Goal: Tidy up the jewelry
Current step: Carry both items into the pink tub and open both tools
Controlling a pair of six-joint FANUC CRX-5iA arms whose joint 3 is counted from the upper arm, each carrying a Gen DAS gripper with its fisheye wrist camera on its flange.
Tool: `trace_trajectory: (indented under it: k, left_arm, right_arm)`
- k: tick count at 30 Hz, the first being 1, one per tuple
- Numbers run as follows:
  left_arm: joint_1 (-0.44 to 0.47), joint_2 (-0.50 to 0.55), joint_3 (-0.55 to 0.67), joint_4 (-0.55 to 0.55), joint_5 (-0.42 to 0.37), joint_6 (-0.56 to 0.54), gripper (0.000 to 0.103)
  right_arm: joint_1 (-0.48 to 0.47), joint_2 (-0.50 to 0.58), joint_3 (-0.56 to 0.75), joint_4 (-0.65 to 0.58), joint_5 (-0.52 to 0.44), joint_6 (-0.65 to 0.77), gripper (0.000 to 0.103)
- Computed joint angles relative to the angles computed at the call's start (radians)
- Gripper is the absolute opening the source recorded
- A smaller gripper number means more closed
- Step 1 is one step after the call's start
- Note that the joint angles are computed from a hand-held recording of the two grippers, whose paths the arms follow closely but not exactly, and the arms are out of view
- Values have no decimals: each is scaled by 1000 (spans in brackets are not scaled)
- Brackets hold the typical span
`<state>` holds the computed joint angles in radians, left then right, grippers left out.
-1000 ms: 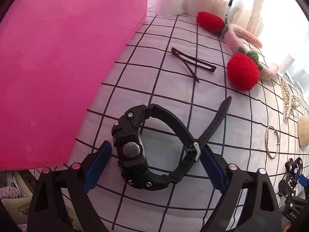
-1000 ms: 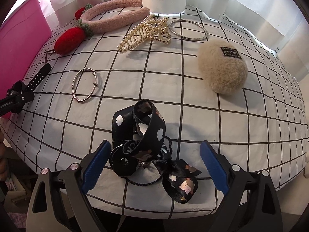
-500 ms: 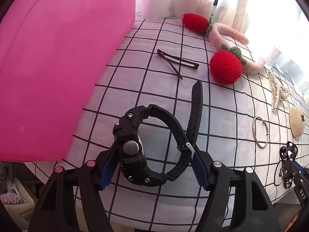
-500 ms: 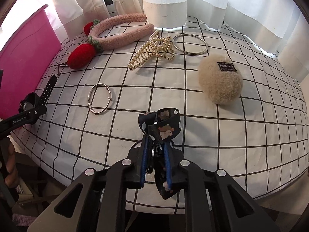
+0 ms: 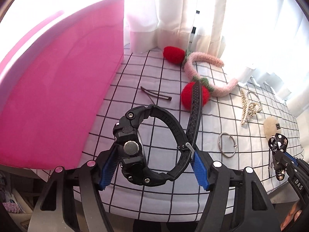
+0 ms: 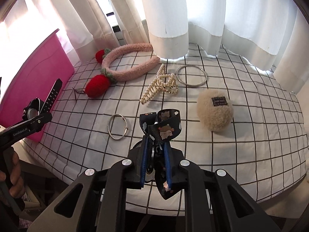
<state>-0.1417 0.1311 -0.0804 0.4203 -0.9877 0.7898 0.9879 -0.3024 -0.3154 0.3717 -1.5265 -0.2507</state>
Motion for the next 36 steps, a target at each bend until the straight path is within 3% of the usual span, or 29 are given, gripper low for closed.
trace_trajectory:
  k: [7, 14, 18, 22, 27, 34, 36]
  left_arm:
    - [23, -38, 50, 110, -32, -30, 66]
    - [77, -25, 181, 160, -44, 21, 66]
    - [111, 17, 286, 104, -18, 93, 66]
    - [134, 102, 415, -9, -21, 221, 66]
    - [151, 241, 584, -132, -93, 352, 66]
    - [162, 397, 775, -238, -219, 454, 66]
    - [177, 442, 835, -202, -284, 461, 66]
  right_arm:
    - [-69, 50, 112, 143, 29, 160, 16]
    - [-188, 157, 262, 217, 210, 385, 16]
    - [-270, 267, 386, 181, 347, 543, 16]
    - [-344, 408, 553, 61, 426, 711, 16]
    - [-396, 614, 821, -99, 408, 901, 16]
    - [-459, 927, 1265, -285, 179, 1051, 16]
    - [-465, 1000, 1374, -302, 111, 1063, 16]
